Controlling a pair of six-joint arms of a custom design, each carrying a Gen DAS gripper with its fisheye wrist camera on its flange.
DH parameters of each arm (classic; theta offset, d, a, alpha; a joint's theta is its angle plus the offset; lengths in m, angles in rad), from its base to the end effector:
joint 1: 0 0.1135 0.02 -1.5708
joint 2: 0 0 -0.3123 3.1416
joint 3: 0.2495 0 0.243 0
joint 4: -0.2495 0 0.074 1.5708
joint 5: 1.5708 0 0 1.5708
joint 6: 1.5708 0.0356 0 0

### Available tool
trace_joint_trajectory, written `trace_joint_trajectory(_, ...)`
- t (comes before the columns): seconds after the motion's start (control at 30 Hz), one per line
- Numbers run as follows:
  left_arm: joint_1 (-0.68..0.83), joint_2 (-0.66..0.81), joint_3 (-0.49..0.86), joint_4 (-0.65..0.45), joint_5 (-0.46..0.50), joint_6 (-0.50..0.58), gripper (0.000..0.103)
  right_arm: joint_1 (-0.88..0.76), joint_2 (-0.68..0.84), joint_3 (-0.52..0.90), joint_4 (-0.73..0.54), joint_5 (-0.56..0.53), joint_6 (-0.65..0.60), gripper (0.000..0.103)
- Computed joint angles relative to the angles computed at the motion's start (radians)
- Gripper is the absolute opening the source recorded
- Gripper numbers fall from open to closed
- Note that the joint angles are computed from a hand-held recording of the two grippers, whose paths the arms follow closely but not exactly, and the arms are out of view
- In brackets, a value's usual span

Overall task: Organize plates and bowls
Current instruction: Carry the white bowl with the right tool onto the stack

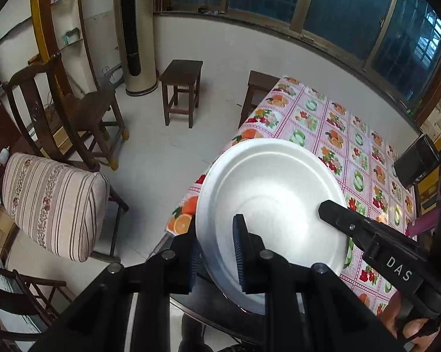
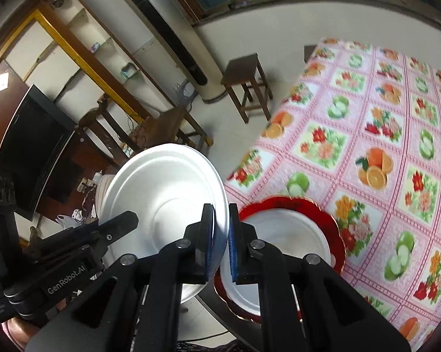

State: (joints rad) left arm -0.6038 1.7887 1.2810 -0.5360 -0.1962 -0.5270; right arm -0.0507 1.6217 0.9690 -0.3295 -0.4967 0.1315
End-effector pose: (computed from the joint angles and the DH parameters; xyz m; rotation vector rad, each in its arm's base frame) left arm 0.3145 -0.2085 0.2622 0.0307 2.5906 -0.1592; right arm 0.3183 0.0008 0.2425 0.0361 2.5052 0.6635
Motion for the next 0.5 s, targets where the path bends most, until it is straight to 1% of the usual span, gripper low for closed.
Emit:
trace_joint_trajectory(0.1,0.017,0.001,0.001,0.016,0.013,0.024,0.023,0.019,-0.007,0.008,0.014,0.019,0.022,0.011)
trace_joint_trajectory(0.3,0.056,0.033,0.011,0.041,0.097,0.085,0.023,0.036,-0.003,0.017,0.03,0.068,0.051,0.011)
trace_joint_trajectory(0.5,0.048,0.106,0.053,0.048,0.168,0.181,0.023,0.022,-0.014,-0.029,0.063,0.131,0.083,0.011)
